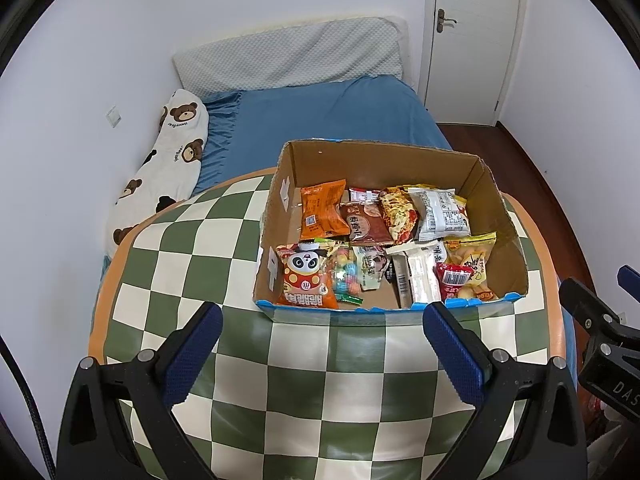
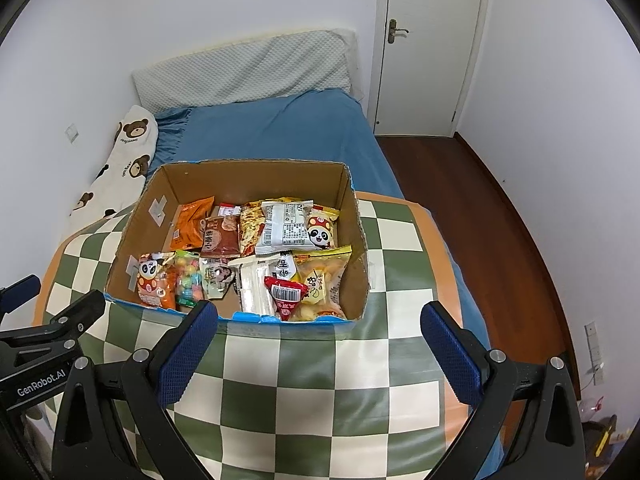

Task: Organize snacks

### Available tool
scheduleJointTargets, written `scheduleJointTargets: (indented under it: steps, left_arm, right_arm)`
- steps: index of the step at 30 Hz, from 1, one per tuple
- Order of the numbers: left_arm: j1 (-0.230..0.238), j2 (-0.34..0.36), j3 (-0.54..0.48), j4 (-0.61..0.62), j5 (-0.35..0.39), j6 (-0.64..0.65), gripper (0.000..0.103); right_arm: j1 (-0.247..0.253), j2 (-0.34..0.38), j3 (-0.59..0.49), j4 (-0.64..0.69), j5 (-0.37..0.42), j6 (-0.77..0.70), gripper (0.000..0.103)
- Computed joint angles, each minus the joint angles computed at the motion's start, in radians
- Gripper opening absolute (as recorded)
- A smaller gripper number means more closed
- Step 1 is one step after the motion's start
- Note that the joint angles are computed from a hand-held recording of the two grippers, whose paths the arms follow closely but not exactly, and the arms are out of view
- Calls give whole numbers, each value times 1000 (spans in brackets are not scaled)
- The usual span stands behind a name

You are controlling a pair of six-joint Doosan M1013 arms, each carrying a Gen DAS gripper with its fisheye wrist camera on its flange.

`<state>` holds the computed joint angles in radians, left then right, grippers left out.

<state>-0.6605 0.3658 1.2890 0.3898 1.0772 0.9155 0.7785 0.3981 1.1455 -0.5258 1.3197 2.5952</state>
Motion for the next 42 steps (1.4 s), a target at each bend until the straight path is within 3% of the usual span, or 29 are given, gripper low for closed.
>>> scheduleJointTargets:
  steps: [42]
  left_arm:
    - [-11, -9, 3, 8, -3, 2, 103]
  right_arm:
    - [7, -15, 3, -15, 14, 16, 103]
